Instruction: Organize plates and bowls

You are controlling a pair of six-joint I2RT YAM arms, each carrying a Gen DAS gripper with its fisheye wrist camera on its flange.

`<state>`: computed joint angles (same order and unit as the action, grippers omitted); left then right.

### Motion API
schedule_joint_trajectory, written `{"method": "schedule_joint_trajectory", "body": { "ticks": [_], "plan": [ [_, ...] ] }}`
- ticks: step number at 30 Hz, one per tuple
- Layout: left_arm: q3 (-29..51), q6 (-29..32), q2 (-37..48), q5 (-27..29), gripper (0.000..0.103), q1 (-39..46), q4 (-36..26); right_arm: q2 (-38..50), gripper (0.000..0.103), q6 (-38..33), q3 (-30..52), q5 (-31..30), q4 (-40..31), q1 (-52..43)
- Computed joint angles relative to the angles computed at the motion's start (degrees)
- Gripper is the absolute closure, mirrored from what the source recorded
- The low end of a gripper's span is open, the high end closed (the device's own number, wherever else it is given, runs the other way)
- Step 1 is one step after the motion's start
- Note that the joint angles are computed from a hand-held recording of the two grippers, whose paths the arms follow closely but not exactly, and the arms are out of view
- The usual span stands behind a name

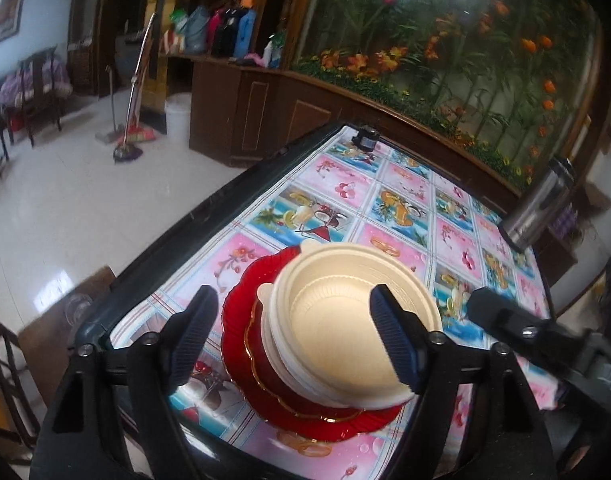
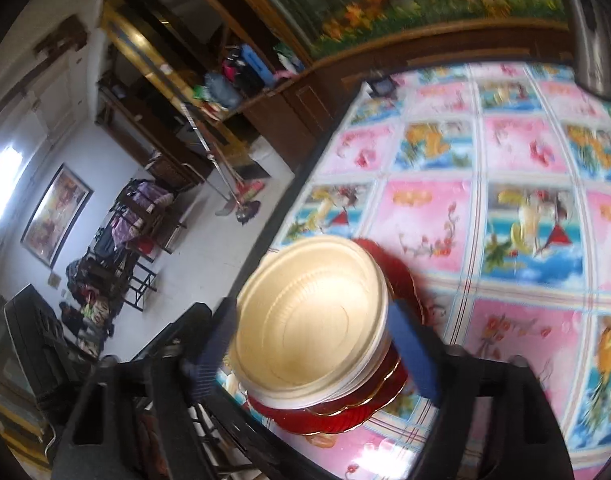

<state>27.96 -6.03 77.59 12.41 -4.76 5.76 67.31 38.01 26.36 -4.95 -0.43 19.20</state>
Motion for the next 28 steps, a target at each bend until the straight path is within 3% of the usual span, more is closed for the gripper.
{"method": "schedule_joint_trajectory", "body": {
  "ticks": [3,12,16,19,22,28],
  "plan": [
    [-4.9,2.3,-5.7,-2.8,0.019,-2.5,2.8,-6.3,0.0,-4.9,-0.6,2.3,-4.4,2.0],
    [-10.2,6.9,-13.4,-8.4,0.018,-8.3,-1.0,-23.2,0.0,-16.7,-3.0,10.9,-22.7,8.2],
    [-9.9,6.5,-13.7,-9.4,0.018,-8.7,-2.6,-26.7,0.0,-17.2,-4.8,17.3,-25.7,15.4],
    [-10.2,6.6,-14.3,-9.6,0.0,-8.7,-3.2,-27.3,0.0,-16.6,-6.0,19.6,-26.5,19.6],
    [-10.5,6.8,-14.3,-6.6,0.0,-7.4,-2.8,-26.9,0.0,-15.4,-6.4,21.7,-27.0,22.4],
    [-10.1,6.5,-13.6,-7.1,0.0,-7.8,-2.6,-27.3,0.0,-13.4,-5.9,23.9,-28.3,24.2]
  ]
}}
